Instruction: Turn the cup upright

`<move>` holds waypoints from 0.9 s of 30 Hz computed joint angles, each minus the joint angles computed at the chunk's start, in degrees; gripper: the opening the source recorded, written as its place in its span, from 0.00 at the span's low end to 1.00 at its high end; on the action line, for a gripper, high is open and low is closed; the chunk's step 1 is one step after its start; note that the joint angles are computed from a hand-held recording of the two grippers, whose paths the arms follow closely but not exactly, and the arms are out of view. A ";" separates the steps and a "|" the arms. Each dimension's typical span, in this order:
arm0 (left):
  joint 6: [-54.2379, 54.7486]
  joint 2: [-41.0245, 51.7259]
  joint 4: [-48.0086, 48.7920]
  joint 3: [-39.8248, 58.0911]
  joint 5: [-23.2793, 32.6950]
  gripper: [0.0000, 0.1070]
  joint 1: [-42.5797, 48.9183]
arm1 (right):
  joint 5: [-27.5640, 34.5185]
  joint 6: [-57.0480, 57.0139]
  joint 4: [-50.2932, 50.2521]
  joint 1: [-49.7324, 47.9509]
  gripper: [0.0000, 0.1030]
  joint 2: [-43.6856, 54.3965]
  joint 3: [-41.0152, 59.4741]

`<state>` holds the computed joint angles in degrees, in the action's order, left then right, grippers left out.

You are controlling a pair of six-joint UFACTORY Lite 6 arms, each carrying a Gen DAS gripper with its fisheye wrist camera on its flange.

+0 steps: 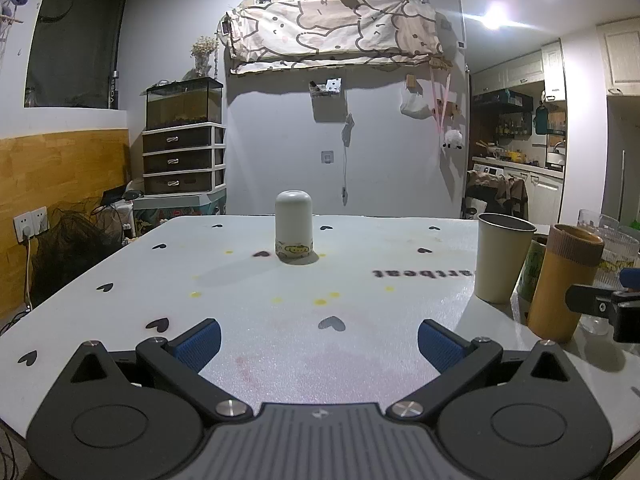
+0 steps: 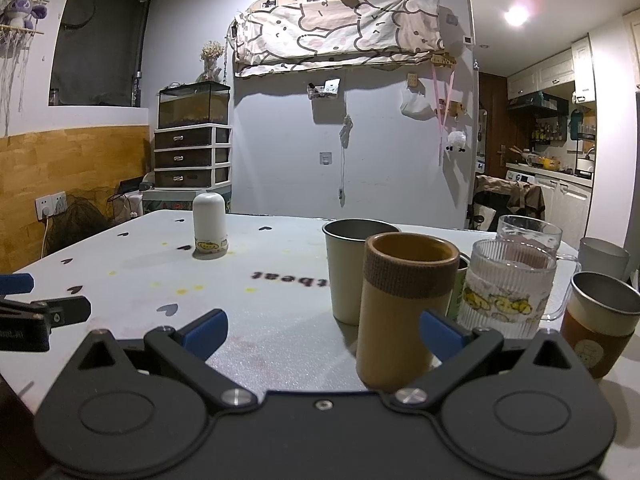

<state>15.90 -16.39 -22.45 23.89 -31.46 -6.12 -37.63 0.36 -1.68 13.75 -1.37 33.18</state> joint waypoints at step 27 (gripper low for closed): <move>-0.05 1.58 -0.17 0.32 -1.15 0.96 -0.47 | -0.22 -0.09 0.09 0.02 1.00 -0.04 -0.17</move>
<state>15.86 -14.82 -22.61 24.21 -32.61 -6.60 -37.85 0.27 -1.60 13.76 -1.41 33.01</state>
